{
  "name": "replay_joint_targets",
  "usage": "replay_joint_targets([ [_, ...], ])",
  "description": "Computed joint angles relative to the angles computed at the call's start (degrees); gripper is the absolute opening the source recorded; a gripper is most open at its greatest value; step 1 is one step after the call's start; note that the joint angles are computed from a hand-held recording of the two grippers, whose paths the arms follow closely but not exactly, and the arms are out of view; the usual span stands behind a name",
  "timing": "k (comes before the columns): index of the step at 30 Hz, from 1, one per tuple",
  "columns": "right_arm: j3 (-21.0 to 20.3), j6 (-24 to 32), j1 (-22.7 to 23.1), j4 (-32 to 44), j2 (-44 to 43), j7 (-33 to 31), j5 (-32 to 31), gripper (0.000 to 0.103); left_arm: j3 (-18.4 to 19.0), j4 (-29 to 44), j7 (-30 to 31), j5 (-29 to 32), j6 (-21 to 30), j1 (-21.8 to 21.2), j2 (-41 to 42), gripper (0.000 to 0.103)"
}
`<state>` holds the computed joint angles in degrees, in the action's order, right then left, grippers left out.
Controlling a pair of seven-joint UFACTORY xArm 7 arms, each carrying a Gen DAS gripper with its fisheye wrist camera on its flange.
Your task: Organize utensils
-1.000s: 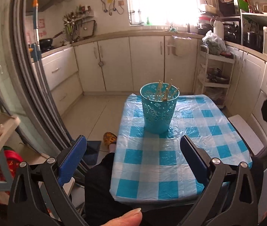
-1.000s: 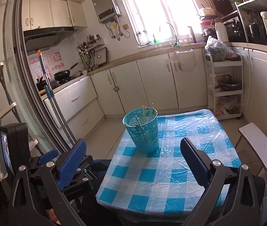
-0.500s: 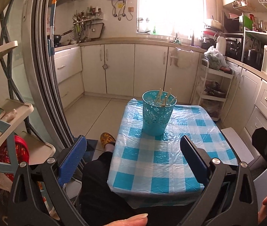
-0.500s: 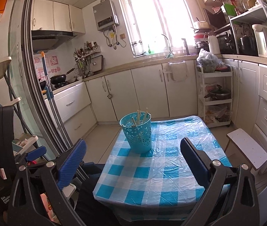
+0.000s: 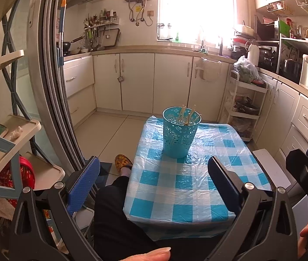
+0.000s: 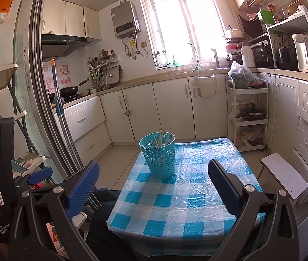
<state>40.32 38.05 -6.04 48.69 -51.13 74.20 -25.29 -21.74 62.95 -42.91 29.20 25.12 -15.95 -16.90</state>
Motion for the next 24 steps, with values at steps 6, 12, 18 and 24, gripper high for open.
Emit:
replay_joint_targets([
  [6, 0.19, 0.56, 0.11, 0.38, -0.11, -0.2, -0.17, 0.096, -0.08, -0.1, -0.17, 0.18, -0.03, -0.02, -0.3, 0.095],
  [12, 0.3, 0.73, 0.15, 0.51, -0.25, -0.33, -0.24, 0.096, -0.19, -0.12, -0.03, -0.03, 0.16, 0.03, -0.58, 0.095],
  [18, 0.3, 0.75, 0.14, 0.49, -0.32, -0.3, -0.13, 0.096, -0.25, -0.11, 0.11, -0.14, 0.33, 0.04, -0.65, 0.095],
  [24, 0.29, 0.82, 0.2, 0.49, -0.3, -0.33, 0.02, 0.096, -0.07, -0.48, 0.65, -0.67, 0.5, -0.02, -1.07, 0.095],
])
